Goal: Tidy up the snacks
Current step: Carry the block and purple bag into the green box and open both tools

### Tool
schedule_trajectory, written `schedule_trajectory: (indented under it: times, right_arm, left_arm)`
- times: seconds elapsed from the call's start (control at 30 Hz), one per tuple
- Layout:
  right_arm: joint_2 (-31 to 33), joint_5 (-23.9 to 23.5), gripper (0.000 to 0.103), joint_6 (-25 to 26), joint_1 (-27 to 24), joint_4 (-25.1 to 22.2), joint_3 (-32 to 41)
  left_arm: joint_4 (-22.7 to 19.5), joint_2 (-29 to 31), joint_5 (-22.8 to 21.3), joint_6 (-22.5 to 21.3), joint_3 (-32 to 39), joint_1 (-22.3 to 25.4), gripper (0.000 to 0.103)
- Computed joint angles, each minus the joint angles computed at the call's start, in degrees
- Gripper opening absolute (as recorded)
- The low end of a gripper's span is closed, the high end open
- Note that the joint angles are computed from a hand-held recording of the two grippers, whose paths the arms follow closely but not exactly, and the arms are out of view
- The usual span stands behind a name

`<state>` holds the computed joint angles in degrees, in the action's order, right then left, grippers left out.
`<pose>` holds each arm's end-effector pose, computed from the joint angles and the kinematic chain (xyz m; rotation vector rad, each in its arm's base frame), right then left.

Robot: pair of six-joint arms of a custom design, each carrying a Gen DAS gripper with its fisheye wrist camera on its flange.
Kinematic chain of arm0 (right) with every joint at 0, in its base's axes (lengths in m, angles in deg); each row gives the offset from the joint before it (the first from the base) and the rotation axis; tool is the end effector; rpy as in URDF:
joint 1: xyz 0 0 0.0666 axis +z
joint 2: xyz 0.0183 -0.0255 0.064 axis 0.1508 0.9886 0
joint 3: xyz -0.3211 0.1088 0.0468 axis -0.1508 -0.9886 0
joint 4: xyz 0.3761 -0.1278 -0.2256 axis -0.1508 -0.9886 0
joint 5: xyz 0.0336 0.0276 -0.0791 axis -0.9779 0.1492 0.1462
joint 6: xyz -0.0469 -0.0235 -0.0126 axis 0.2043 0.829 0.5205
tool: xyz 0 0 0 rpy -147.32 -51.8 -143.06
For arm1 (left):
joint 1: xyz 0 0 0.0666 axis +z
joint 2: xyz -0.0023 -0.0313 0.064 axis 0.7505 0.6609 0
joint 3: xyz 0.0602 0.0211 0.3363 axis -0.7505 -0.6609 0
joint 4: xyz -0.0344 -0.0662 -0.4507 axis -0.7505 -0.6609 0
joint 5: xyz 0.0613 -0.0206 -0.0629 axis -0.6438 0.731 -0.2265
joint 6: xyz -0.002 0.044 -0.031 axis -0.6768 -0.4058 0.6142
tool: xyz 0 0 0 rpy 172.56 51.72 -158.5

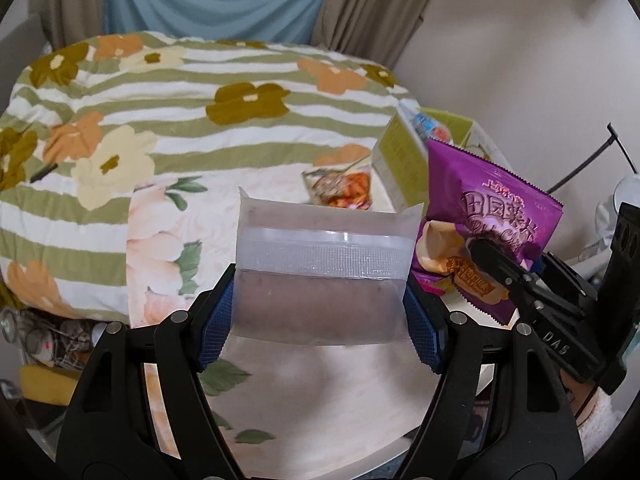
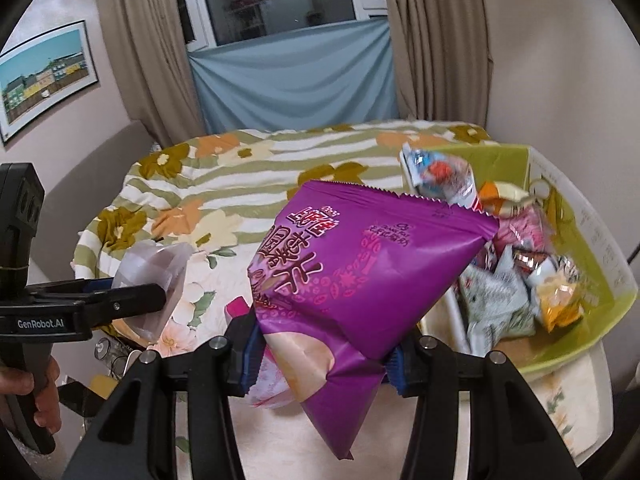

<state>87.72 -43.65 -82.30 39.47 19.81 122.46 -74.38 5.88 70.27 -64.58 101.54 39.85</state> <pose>0.5060 0.2905 0.4282 0.0127 2.3140 0.2003 0.5779 -0.1017 0.4451 0.2633 2.5235 -0.5098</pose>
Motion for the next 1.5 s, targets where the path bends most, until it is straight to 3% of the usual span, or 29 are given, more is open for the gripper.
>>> schedule_trajectory:
  times: [0.1, 0.37, 0.7, 0.97, 1.2, 1.27, 1.33, 1.5]
  right_arm:
    - [-1.9, -1.2, 0.046, 4.2, -1.1, 1.4, -1.1]
    - [-7.7, -6.0, 0.046, 9.4, -6.0, 3.9, -4.8]
    - [-11.5, -11.9, 0.046, 12.5, -15.6, 2.7, -7.1]
    - [-12.0, -16.6, 0.046, 15.6, -23.0, -0.5, -7.2]
    - [-10.8, -19.6, 0.046, 15.1, -26.7, -2.4, -6.7]
    - [-10.6, -20.5, 0.046, 14.5, -27.3, -2.8, -6.6]
    - [-10.1, -21.2, 0.046, 14.4, -27.7, -3.1, -6.5]
    - [-9.7, -23.3, 0.046, 13.6, -28.5, -3.2, -6.9]
  left_arm:
    - [1.6, -1.1, -1.6, 3.1, -0.3, -1.8, 0.073]
    - [3.9, -0.3, -6.2, 9.1, 2.8, -7.7, 0.073]
    - [3.6, 8.4, -11.1, 15.0, 14.2, -16.4, 0.073]
    - [-0.4, 20.0, -13.0, 17.8, 27.0, -22.3, 0.073]
    - [-6.2, 27.2, -14.0, 16.8, 35.0, -25.7, 0.073]
    - [-8.6, 28.7, -15.8, 16.3, 36.5, -26.4, 0.078]
    - [-8.9, 28.1, -17.0, 16.4, 35.3, -26.6, 0.091]
    - [-6.7, 23.8, -17.3, 17.7, 28.8, -25.6, 0.095]
